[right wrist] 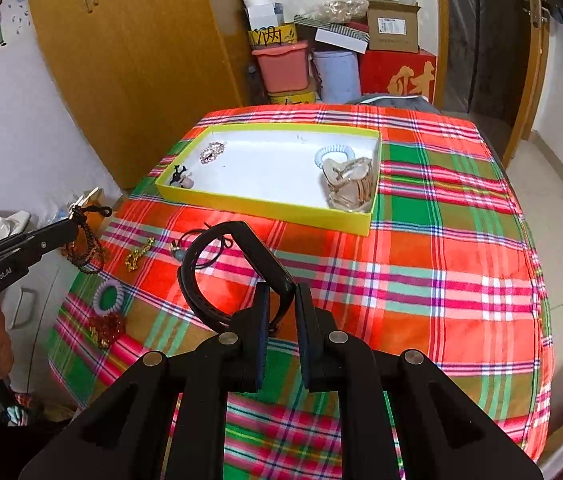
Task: Organize jewelry
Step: 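Carry the black band and beaded bracelet into the yellow box, open both tools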
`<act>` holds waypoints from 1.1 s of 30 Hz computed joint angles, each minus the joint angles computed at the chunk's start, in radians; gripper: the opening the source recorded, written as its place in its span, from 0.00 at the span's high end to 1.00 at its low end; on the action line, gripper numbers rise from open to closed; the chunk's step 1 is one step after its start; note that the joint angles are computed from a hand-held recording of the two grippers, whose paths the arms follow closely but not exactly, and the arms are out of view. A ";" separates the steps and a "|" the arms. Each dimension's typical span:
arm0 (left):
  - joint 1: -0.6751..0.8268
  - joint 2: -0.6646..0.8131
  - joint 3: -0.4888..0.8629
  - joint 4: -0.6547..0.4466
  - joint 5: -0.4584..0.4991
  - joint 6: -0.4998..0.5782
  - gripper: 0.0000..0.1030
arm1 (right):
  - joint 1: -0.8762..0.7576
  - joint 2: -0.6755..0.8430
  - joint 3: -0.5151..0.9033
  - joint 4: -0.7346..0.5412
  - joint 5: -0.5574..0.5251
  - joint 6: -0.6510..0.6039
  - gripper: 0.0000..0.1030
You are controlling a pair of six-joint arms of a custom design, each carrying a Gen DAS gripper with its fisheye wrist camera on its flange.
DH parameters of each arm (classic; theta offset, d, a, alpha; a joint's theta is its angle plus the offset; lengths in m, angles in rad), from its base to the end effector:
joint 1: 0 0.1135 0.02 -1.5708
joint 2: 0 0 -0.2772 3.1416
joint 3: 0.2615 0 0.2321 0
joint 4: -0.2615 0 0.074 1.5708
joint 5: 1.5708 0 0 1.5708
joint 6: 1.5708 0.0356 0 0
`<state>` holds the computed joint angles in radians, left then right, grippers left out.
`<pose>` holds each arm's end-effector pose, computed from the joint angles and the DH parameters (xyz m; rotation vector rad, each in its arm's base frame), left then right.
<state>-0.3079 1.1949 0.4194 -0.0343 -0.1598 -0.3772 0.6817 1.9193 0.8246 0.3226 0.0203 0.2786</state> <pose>0.1881 -0.0539 0.1782 -0.1580 2.3665 -0.1397 0.2717 0.2195 0.1258 -0.4679 2.3410 0.4439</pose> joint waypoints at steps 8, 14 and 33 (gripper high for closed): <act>0.073 0.049 0.048 0.013 0.043 0.060 0.93 | -0.014 0.038 0.089 -0.041 -0.009 -0.029 0.88; 0.096 0.163 0.114 0.066 0.073 0.091 0.93 | -0.029 0.092 0.203 -0.096 -0.018 -0.055 0.88; 0.216 0.603 0.458 0.140 0.210 0.198 0.93 | -0.075 0.400 0.759 -0.370 -0.022 -0.123 0.88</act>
